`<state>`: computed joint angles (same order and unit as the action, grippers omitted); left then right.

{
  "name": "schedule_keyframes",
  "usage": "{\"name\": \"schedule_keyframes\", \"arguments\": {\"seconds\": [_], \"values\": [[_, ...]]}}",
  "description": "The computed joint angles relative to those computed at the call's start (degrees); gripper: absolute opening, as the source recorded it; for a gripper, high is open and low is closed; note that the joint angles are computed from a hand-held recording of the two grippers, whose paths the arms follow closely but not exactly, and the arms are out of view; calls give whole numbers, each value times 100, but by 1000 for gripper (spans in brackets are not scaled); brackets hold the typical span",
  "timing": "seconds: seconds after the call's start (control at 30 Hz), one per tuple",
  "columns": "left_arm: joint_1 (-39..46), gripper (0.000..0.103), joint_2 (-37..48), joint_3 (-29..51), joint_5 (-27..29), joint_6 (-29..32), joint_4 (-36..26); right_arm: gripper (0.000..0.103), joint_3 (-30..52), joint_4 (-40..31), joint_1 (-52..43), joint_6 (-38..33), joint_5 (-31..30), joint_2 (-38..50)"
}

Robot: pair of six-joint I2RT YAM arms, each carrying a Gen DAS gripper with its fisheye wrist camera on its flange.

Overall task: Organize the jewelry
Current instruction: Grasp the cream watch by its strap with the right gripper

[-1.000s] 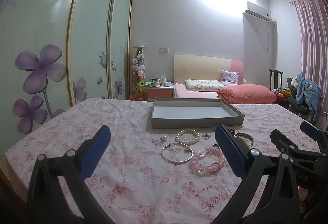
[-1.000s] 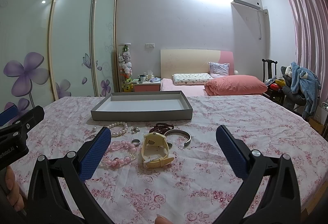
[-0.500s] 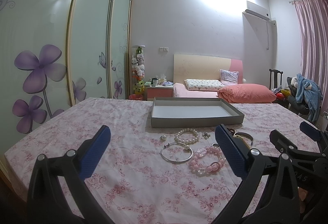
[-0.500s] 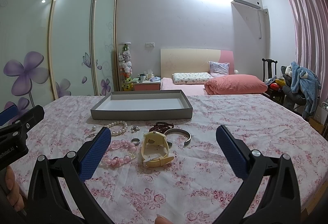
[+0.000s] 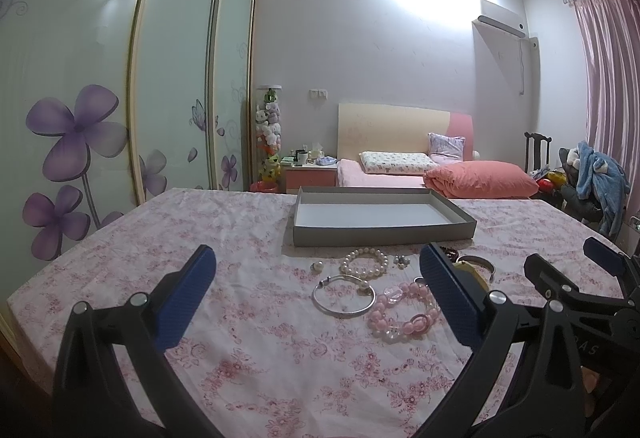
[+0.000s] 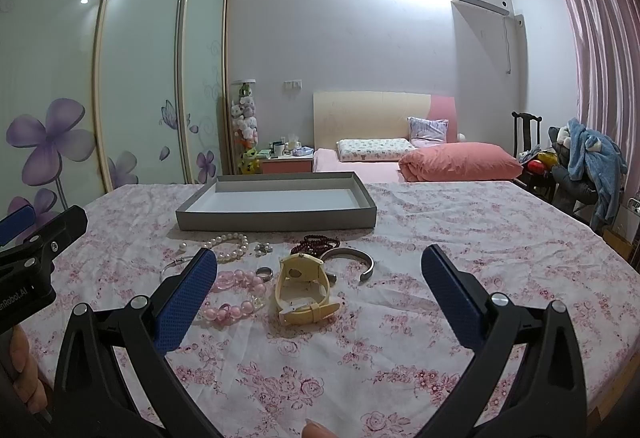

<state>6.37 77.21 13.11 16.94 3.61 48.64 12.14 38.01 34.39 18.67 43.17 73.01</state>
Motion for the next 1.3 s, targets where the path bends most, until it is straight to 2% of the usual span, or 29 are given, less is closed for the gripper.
{"name": "schedule_keyframes", "arguments": {"seconds": [0.1, 0.13, 0.2, 0.4, 0.5, 0.6, 0.7, 0.8, 0.97, 1.2, 1.3], "values": [[-46, 99, 46, -214, -46, -22, 281, 101, -47, 126, -33, 52, -63, 160], [-305, 99, 411, -109, -316, -68, 438, 101, -24, 90, -59, 53, -107, 180], [-307, 99, 514, -44, -348, -51, 443, 101, 31, -67, -174, 45, -322, 173], [-189, 99, 745, 659, -243, 89, -525, 101, 651, -1136, -1021, 145, -1617, 292], [-172, 99, 934, 1014, -149, 199, -940, 92, 1090, -1718, -1453, 310, -2319, 580], [-207, 99, 1136, 1422, -109, 364, -1501, 90, 1599, -2221, -1657, 400, -2783, 1041], [-261, 99, 1435, 1946, -170, 447, -2147, 89, 2038, -2472, -1692, 402, -2897, 1531], [-211, 99, 1735, 2361, -101, 444, -2598, 83, 2480, -2796, -1731, 348, -2869, 1948], [-264, 99, 2108, 2708, -235, 573, -2810, 69, 2942, -3212, -1954, 362, -3015, 2394], [-506, 99, 2539, 3209, -392, 813, -3261, 67, 3148, -3433, -2075, 412, -3168, 2642], [-637, 99, 2775, 3544, -479, 865, -3583, 46, 3198, -3436, -2070, 299, -3187, 2664]]}}
